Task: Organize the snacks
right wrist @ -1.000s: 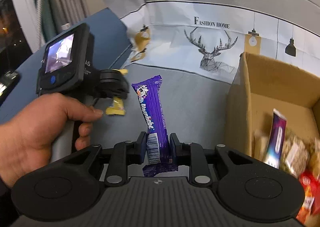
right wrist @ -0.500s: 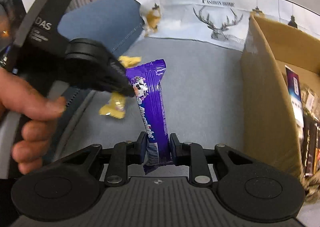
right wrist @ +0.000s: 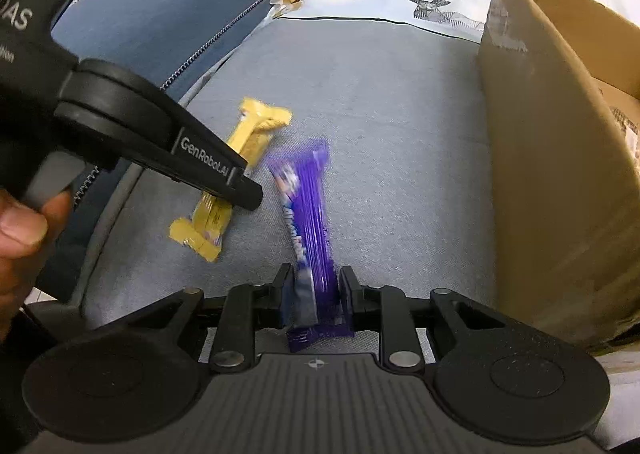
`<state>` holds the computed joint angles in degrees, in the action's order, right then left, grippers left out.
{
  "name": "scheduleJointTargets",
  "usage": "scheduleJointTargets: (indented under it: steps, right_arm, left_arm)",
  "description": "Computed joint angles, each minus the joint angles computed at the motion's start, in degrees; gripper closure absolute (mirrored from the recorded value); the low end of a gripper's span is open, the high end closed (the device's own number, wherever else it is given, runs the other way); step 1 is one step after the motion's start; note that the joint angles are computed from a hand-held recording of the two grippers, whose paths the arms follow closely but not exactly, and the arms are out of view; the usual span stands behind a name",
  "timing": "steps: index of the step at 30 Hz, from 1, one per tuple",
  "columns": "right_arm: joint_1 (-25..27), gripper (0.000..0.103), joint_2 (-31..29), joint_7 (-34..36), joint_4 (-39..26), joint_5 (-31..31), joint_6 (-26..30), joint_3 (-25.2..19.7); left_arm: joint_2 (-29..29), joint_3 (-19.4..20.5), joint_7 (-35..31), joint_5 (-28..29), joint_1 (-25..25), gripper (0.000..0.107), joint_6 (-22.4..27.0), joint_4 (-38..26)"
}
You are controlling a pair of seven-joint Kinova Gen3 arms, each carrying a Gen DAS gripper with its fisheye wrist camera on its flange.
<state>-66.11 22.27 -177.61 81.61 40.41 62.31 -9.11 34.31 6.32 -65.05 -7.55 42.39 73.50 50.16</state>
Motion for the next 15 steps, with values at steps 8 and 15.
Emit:
scheduleJointTargets:
  steps: [8, 15]
  right_arm:
    - [-0.1, 0.059, -1.7, -3.5, 5.3, 5.2, -4.8, 0.4]
    - [0.9, 0.059, -1.8, -3.1, 5.4, 5.8, -5.3, -0.3]
  left_arm:
    - [0.9, 0.1, -0.1, 0.3, -0.4, 0.081, 1.0, -1.3]
    - [1.8, -0.3, -1.0, -0.3, 0.5, 0.072, 1.6, -2.7]
